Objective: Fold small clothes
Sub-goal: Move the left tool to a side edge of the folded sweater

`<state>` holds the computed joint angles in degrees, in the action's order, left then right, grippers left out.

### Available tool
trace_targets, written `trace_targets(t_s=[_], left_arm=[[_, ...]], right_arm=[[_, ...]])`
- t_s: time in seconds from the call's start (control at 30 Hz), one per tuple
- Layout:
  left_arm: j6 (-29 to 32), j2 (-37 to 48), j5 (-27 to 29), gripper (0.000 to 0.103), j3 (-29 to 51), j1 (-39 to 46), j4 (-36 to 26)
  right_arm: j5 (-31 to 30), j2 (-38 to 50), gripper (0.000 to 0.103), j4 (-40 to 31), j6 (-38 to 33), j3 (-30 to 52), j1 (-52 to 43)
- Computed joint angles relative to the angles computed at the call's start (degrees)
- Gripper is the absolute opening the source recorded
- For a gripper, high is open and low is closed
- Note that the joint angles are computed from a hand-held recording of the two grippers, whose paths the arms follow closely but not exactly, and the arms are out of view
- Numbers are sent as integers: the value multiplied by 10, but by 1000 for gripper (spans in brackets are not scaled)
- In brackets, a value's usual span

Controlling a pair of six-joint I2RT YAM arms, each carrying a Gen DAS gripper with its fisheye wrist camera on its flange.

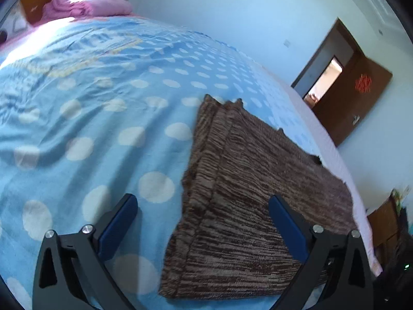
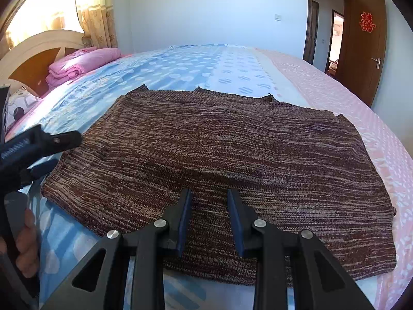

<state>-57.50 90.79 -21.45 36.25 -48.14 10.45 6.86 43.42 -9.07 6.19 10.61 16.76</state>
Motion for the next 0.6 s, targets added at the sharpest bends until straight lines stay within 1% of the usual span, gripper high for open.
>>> trace_targets(t_s=[0.03, 0.07, 0.17, 0.23, 0.27, 0.33, 0.37, 0.4, 0.47, 0.53, 0.6], left_arm=[[-14, -14, 2, 101, -15, -1, 8], [-28, -29, -10, 101, -25, -11, -4], [-41, -52, -47, 101, -21, -59, -67], [-44, -57, -46, 101, -23, -84, -77], [-53, -60, -46, 100, -24, -98, -86], [-80, -62, -62, 100, -16, -132, -115], [-92, -69, -63, 98, -19, -141, -117], [-108, -75, -62, 97, -23, -152, -114], [-132, -84, -54, 97, -39, -169, -81], [-127, -70, -39, 97, -37, -161, -53], [-109, -54, -39, 97, -25, -149, -49]], right_arm=[[-5, 2, 31, 9, 2, -5, -1], [-20, -3, 31, 12, -2, -10, -14], [-52, -16, 31, 12, -9, -17, -41], [-63, -19, 32, 12, -10, -19, -49], [-66, -21, 32, 13, -10, -20, -50], [-74, -25, 32, 11, -12, -21, -57], [-79, -27, 32, 11, -13, -22, -61], [-83, -26, 32, 12, -14, -22, -64], [-93, -29, 32, 11, -17, -23, -73], [-95, -30, 32, 12, -17, -23, -75], [-96, -30, 32, 12, -17, -24, -75]])
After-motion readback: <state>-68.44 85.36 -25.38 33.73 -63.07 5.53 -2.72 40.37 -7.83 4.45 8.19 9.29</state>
